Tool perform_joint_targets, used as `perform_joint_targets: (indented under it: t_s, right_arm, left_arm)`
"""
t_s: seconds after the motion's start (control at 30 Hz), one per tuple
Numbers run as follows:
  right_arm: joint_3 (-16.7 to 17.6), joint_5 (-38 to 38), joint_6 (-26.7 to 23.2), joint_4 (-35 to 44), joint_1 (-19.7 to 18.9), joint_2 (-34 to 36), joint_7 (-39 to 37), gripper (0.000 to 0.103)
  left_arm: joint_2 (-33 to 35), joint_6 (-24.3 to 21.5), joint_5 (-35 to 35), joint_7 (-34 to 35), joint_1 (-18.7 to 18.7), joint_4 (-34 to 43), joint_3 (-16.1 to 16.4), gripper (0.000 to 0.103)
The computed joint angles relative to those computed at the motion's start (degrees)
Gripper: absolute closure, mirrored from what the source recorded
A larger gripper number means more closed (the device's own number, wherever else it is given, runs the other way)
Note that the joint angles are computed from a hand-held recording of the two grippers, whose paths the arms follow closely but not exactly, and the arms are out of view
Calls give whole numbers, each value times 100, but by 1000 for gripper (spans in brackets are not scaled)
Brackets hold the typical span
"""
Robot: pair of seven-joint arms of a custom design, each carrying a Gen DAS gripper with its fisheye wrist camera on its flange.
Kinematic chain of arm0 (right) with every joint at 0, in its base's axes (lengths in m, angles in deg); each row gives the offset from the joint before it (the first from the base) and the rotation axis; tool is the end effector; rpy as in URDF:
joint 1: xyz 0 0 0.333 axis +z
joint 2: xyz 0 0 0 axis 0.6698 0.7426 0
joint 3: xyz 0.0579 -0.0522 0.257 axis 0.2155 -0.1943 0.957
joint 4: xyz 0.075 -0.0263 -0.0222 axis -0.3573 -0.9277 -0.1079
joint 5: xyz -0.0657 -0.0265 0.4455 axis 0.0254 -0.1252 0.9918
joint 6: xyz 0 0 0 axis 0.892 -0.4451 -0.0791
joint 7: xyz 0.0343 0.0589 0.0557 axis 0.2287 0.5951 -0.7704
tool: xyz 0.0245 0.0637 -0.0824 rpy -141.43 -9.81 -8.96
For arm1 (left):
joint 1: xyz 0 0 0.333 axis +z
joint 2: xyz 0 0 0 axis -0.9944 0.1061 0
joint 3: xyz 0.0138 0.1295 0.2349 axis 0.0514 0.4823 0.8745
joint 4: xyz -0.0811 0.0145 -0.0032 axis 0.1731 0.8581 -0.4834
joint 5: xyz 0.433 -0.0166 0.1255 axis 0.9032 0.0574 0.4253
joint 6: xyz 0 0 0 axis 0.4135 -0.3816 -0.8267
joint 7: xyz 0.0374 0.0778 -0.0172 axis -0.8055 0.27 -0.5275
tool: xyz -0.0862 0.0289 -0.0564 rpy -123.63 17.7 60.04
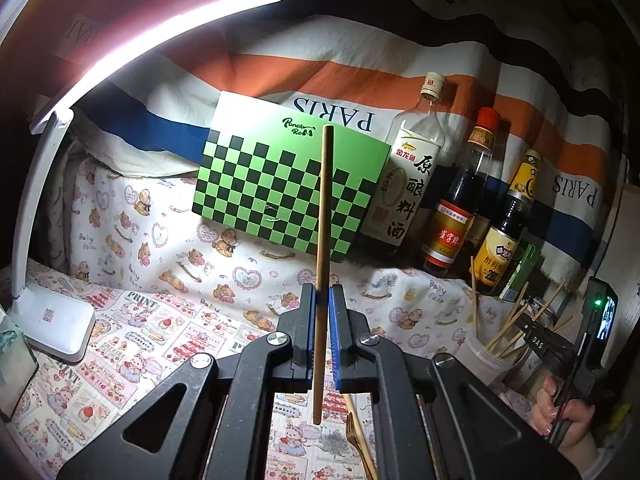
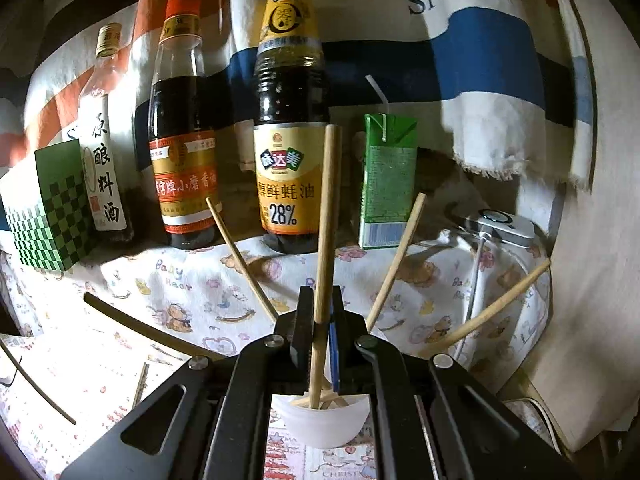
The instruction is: Organize utensils
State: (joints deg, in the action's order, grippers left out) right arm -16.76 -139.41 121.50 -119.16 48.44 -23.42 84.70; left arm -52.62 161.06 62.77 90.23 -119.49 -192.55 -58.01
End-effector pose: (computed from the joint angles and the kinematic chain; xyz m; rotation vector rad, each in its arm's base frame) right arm 0.6191 0.1572 0.6006 -1.3907 1.6709 -1.1001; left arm 0.5582 -0.0202 0.5959 -1.6330 1.3903 -1.4285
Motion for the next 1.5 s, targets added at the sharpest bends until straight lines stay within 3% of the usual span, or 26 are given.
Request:
perform_joint_targets:
  t_s: [0.13,0.2,0.37,0.43,0.47,0.5,0.63,0.67,0.73,0.77,0.9,1.2,1.33,1.4,1.43,1.5]
  right_arm:
    - [-38,492,24,-218,-4,-209,-281,89]
    - [-14,719,26,-391,-44,-377,-424,74]
    - [83,1223,260,-930,-231,-845,-695,71]
    - [93,1545,397,-1207,-288,-1075,-850,61]
    - [78,1722,540,-1402,-312,-1227,-888,50]
    - [91,1841,705,-1617,-365,-1390,-839,48]
    - [49,2401,1218,-2332,-388,-1906,-1163,45]
    - [54,2513,1295,-2437,-397,-1977,-1260,42]
    - [24,2737,1430,-2606,-362,-2083,-1529,41]
    - [34,2823,1452,-2657,-372,-2124,-1637,41]
    - [-36,3387,1589,-2761,-355,-2250,-1870,39]
    - [-160,4686,1095,-2663,-350,-2113,-2367,38]
    - [-51,5209,1178,-2764,-540,-2167,-2332,38]
    - [-189,5653,1107,-2766,-431,-2154,-2473,38]
    - [-176,5785,1096,-2778,-473,-2163,-2479,38]
    - [44,5805,1059,-2812,-800,-2207,-2209,38]
  left_arm:
    - [6,16,10,16,5,-7,-17,98]
    - [2,26,24,50,-44,-14,15,98]
    - [13,90,164,38,-29,-52,-27,98]
    - [-22,33,195,34,-76,-62,10,98]
    - [-71,-2,162,75,-180,-68,92,98]
    - [-142,1,114,163,-336,-87,212,98]
    - [-326,339,365,259,-392,-301,140,98]
    - [-425,396,496,278,-582,-363,280,98]
    - [-786,117,567,425,-1369,-373,909,98]
    - [-912,14,506,428,-1618,-369,1067,98]
    - [-829,164,460,367,-1640,-323,766,98]
    - [-257,471,918,-121,-2400,508,775,98]
    - [78,528,1198,-419,-2509,926,659,98]
    - [330,660,1328,-551,-2494,1137,559,98]
    - [499,689,1414,-658,-2314,1251,389,98]
    - [746,515,1496,-749,-2554,1563,574,98]
